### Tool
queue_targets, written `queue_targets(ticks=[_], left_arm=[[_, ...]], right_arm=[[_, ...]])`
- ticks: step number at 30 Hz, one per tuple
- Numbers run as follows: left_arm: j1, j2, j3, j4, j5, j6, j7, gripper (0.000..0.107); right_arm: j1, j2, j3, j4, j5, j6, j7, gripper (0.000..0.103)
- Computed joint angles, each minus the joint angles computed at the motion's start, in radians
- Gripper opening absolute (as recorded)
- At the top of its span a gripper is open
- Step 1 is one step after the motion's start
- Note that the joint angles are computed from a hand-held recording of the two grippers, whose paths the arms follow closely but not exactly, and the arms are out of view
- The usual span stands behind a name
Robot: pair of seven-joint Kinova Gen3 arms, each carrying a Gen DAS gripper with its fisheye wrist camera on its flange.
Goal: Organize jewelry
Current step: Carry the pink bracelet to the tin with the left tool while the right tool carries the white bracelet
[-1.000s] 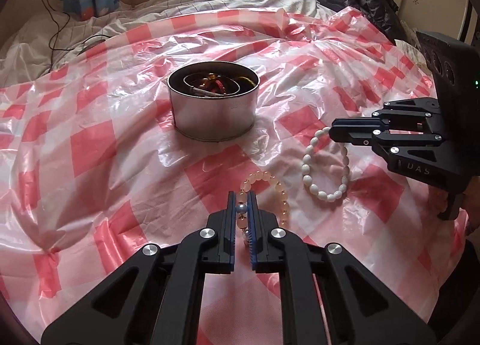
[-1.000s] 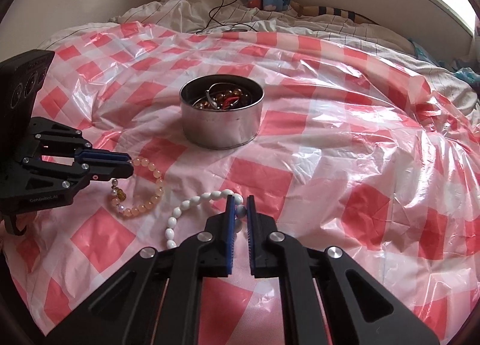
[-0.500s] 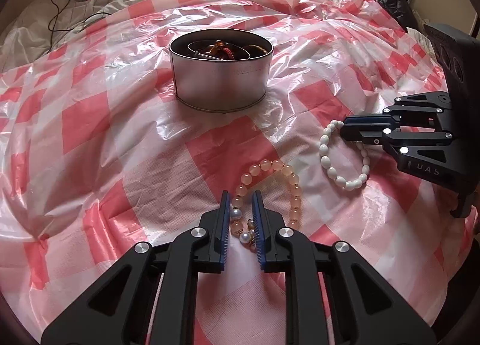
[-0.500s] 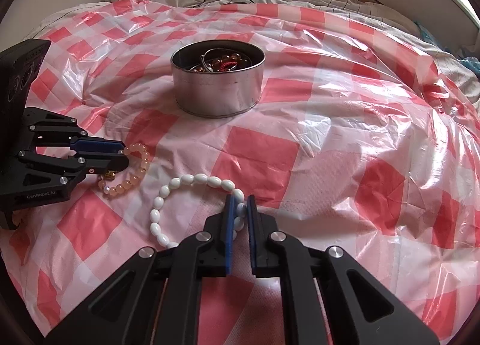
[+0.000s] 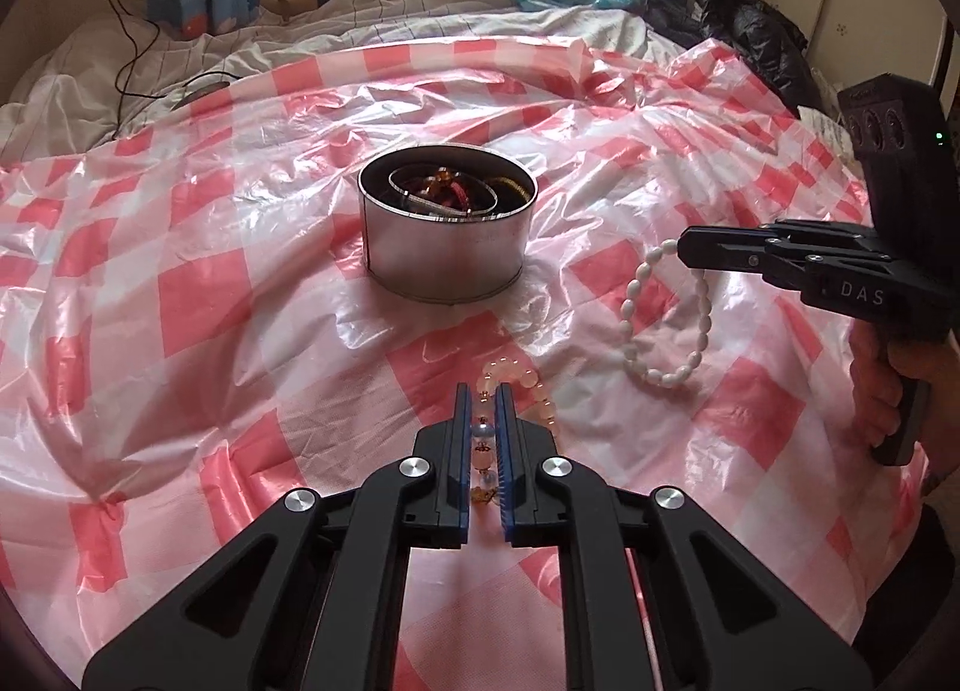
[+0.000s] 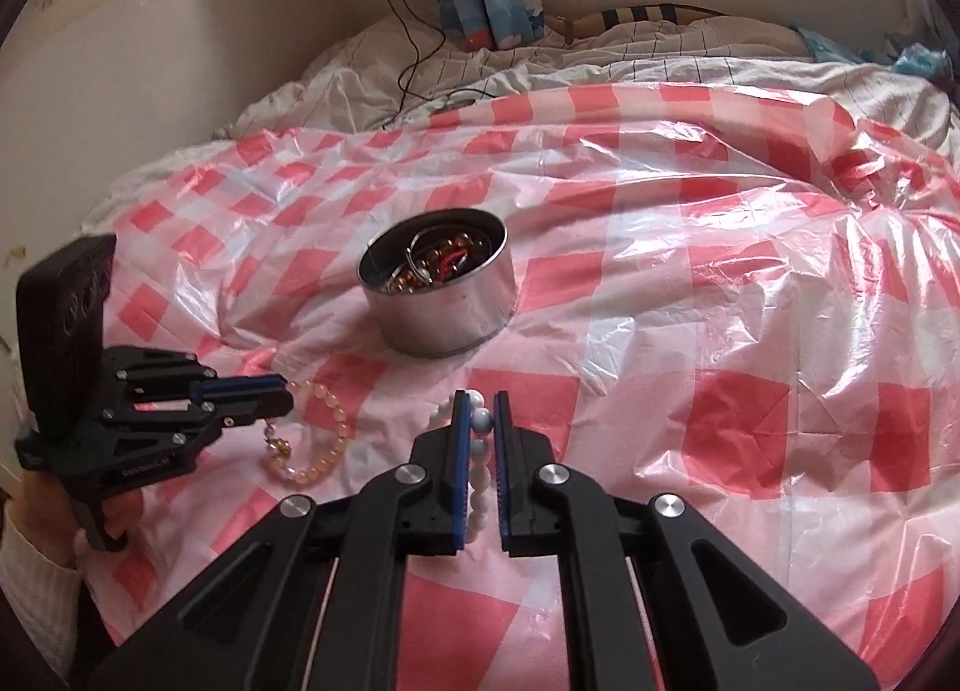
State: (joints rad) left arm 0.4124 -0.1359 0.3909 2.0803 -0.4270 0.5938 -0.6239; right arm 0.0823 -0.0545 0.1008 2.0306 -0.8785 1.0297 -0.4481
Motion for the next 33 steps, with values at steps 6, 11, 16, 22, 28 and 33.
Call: queue_targets(ticks=[6, 11, 16, 22, 28, 33], left_arm=[[-0.057, -0.074, 0.023, 0.046, 0.025, -0.119, 0.014, 0.007], [-0.119, -0.112, 0.082, 0.042, 0.022, -0.135, 0.030, 0.007], [-0.145, -0.100, 0.089, 0.009, 0.055, -0.146, -0.004, 0.007], [-0.151, -0.069, 0.079, -0.034, 0.070, -0.134, -0.042, 0.007], [-0.113, -0.046, -0.010, -0.073, 0.136, -0.153, -0.129, 0.007], [-0.101, -0.016, -0.071, -0.104, 0.210, -0.185, -0.215, 0.007]], right_arm=[[0.077, 0.071, 0.028, -0.040, -0.109, 0.139, 0.008, 0.008], [0.103, 0.063, 0.020, -0.037, -0.167, 0.174, 0.052, 0.008], [0.121, 0.074, 0.024, -0.041, -0.209, 0.205, 0.077, 0.008], [0.131, 0.079, 0.019, -0.042, -0.217, 0.207, 0.079, 0.008], [0.129, 0.102, 0.009, -0.058, -0.229, 0.206, 0.068, 0.008], [0.126, 0.119, -0.006, -0.092, -0.242, 0.195, 0.057, 0.008]])
